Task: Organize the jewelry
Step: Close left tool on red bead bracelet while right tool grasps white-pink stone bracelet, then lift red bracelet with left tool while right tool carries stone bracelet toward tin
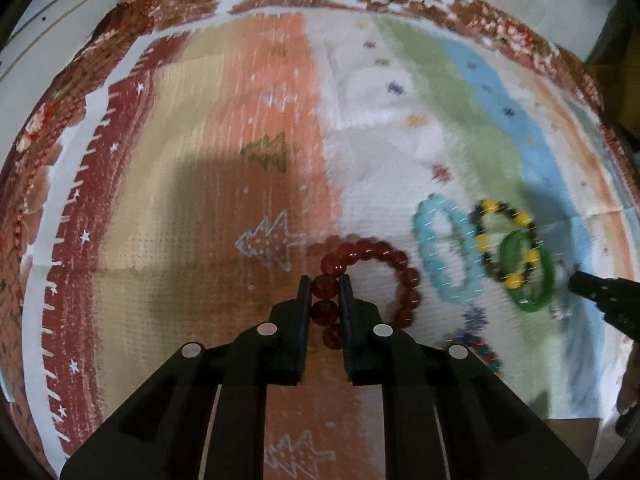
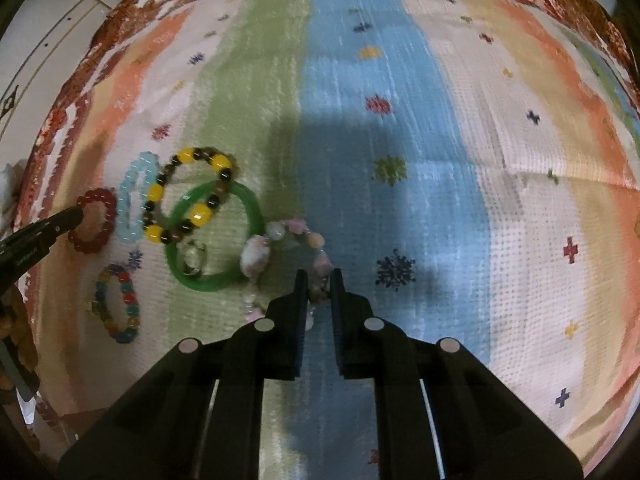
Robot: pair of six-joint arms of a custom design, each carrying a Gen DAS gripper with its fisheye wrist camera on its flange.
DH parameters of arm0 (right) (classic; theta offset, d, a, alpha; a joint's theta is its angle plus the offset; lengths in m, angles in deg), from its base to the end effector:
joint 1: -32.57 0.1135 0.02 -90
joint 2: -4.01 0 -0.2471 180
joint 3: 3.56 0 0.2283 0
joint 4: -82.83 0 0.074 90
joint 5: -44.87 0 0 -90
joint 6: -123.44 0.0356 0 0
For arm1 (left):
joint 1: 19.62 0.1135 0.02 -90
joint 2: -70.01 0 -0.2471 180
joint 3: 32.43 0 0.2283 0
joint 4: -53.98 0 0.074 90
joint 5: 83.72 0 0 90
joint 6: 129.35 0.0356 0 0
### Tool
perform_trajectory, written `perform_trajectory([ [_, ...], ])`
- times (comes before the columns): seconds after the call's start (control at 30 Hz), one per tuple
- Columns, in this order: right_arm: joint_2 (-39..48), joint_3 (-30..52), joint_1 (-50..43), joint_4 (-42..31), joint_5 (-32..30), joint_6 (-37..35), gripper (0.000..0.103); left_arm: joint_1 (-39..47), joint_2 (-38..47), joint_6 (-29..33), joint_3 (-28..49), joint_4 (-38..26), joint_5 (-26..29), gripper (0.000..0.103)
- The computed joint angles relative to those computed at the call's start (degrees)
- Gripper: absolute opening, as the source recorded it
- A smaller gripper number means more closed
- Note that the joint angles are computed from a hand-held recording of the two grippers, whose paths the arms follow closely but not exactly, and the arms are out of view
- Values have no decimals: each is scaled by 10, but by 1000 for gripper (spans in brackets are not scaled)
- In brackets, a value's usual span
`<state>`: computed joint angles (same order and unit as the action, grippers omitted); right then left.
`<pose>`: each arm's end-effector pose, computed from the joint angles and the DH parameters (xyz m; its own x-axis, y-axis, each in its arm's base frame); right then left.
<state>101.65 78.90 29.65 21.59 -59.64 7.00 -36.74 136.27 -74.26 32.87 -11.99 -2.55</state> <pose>0.2987 -0.0063 0.1932 -0.8650 -0.3875 -0.3187 -0.4407 0.8904 0.1135 0.1847 -0.0512 0.2354 -0.8546 -0.3285 -0.4022 -0.3118 0.9439 -0.1084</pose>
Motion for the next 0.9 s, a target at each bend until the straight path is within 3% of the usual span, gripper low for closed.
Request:
perform_trajectory([
  [0.9, -171, -4, -49, -116, -111, -84, 13, -202, -65, -160, 104, -143, -113, 13],
])
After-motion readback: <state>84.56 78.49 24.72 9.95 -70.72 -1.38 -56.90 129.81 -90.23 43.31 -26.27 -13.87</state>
